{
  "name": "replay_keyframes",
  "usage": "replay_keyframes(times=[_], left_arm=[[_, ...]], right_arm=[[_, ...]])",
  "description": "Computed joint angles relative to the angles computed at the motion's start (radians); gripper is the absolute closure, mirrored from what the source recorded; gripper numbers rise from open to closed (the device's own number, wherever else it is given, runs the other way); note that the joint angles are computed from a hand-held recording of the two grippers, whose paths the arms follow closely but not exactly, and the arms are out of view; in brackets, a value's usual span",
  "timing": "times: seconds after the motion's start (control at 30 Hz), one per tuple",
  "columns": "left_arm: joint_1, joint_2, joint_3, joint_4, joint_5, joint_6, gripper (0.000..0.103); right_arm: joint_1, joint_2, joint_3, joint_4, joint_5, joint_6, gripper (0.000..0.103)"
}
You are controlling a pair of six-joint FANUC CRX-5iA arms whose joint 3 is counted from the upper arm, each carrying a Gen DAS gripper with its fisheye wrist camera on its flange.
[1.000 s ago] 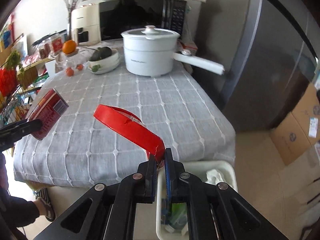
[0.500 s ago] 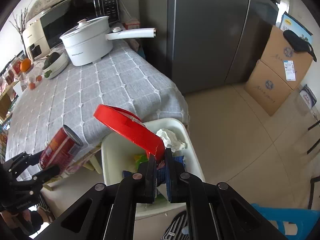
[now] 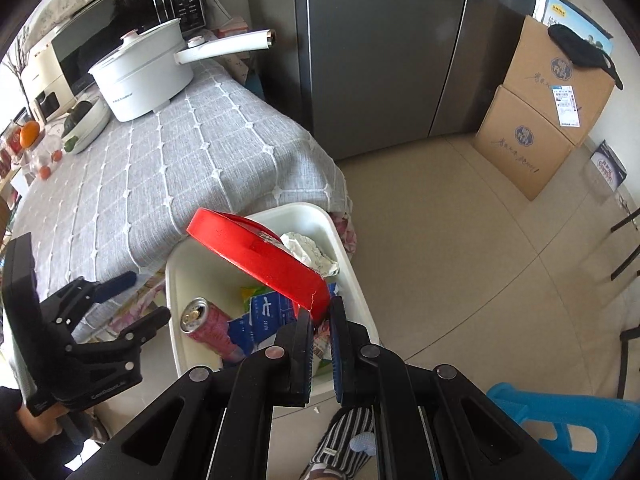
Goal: Collect trash
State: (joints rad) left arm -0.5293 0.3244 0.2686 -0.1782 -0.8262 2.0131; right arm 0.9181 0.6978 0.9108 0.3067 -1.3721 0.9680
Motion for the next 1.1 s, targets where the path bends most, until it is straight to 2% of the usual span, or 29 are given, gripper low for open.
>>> replay_keyframes(times=[0.13, 0.2, 0.23, 0.4, 0.43, 0.5, 0.57, 0.63, 0.8, 0.93, 1.1], left_arm=[[-0.011, -0.024, 0.009, -0.056, -0.052, 0.053, 0.016], [-0.022, -0.036, 0.015, -0.092, -0.090, 0.096, 0.005], [-0.028, -0.043, 0.017, -0.117, -0.107, 0.121, 0.002], [-0.060, -0.060, 0.044, -0.192, -0.232, 0.197, 0.001], [-0.064, -0.068, 0.040, -0.199, -0.247, 0.211, 0.001], [-0.069, -0.088, 0.025, -0.203, -0.258, 0.233, 0.001], [-0.080, -0.106, 0.019, -0.223, -0.279, 0.263, 0.001], [-0.094, -0.119, 0.020, -0.248, -0.301, 0.289, 0.001], [-0.121, -0.156, 0.011, -0.288, -0.352, 0.363, 0.001], [-0.143, -0.180, 0.012, -0.310, -0.416, 0.432, 0.001], [-0.200, -0.202, 0.036, -0.397, -0.517, 0.524, 0.001]], right_arm=[[-0.001, 0.025, 0.043, -0.015, -0.024, 0.008, 0.095], [-0.001, 0.053, 0.093, -0.039, -0.047, 0.022, 0.095], [0.000, 0.070, 0.123, -0.050, -0.062, 0.028, 0.095], [0.009, 0.163, 0.282, -0.079, -0.115, 0.065, 0.092], [0.010, 0.175, 0.303, -0.081, -0.118, 0.064, 0.089], [0.013, 0.181, 0.318, -0.082, -0.119, 0.042, 0.066], [0.017, 0.151, 0.268, -0.081, -0.087, 0.008, 0.055], [0.022, 0.118, 0.217, -0.081, -0.058, -0.013, 0.053], [0.052, 0.023, 0.062, -0.026, 0.028, -0.076, 0.035], [0.091, -0.084, -0.112, 0.052, 0.135, -0.154, 0.027], [0.157, -0.191, -0.303, 0.193, 0.247, -0.266, 0.018]])
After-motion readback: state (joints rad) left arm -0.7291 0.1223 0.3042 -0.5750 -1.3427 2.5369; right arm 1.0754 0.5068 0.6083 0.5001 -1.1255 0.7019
